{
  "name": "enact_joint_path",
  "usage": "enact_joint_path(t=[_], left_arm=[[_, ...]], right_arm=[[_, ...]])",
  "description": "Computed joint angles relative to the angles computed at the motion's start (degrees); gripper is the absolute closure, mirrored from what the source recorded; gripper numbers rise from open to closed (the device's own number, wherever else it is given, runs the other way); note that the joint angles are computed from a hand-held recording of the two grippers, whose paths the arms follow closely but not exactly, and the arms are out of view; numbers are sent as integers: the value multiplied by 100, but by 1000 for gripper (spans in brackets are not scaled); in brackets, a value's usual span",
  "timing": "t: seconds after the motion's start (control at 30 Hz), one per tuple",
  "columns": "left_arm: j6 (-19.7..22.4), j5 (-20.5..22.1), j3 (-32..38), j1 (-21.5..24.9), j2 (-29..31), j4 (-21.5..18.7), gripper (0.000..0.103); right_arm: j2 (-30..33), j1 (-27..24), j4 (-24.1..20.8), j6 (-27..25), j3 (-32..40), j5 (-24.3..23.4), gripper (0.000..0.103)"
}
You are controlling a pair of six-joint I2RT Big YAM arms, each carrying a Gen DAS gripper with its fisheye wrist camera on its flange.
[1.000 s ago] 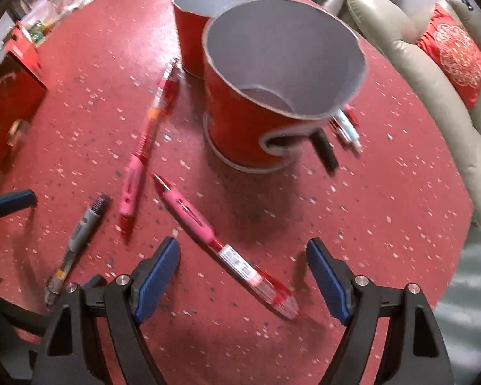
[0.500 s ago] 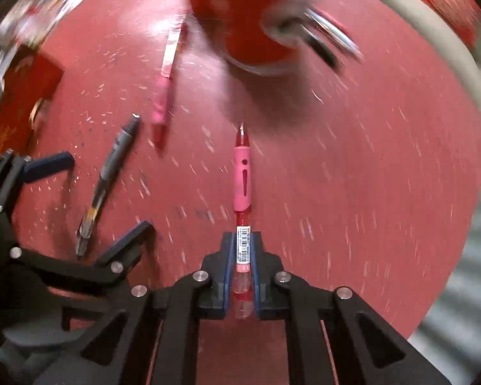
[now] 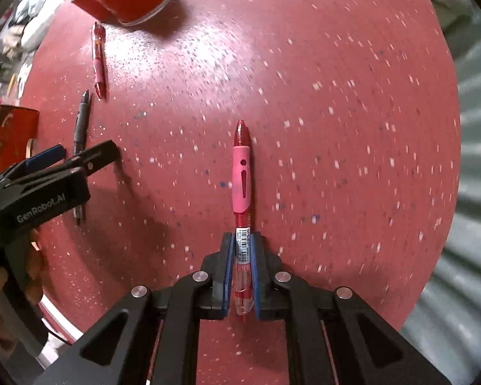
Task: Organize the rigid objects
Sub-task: 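Close left gripper on the grey pen while right gripper grasps the pink pen, then carry the grey pen in left gripper while right carries pink pen over the box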
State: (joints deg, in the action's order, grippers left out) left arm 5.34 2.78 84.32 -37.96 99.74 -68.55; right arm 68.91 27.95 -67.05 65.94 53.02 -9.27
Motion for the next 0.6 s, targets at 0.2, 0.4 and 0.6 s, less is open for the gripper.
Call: enact_joint_path(t=[0.2,0.4,0.6], left_arm=[[98,293,319,-24,72,-604,93],[737,363,-33,266,-488,-862,93],[1326,325,-339,587,-1105,-1281,93]], right_arm=[[-375,649,100,966,-70,211,92],[-694,1179,-126,1515,110,429,92],[-553,1758,-10,2132,363,470,92]])
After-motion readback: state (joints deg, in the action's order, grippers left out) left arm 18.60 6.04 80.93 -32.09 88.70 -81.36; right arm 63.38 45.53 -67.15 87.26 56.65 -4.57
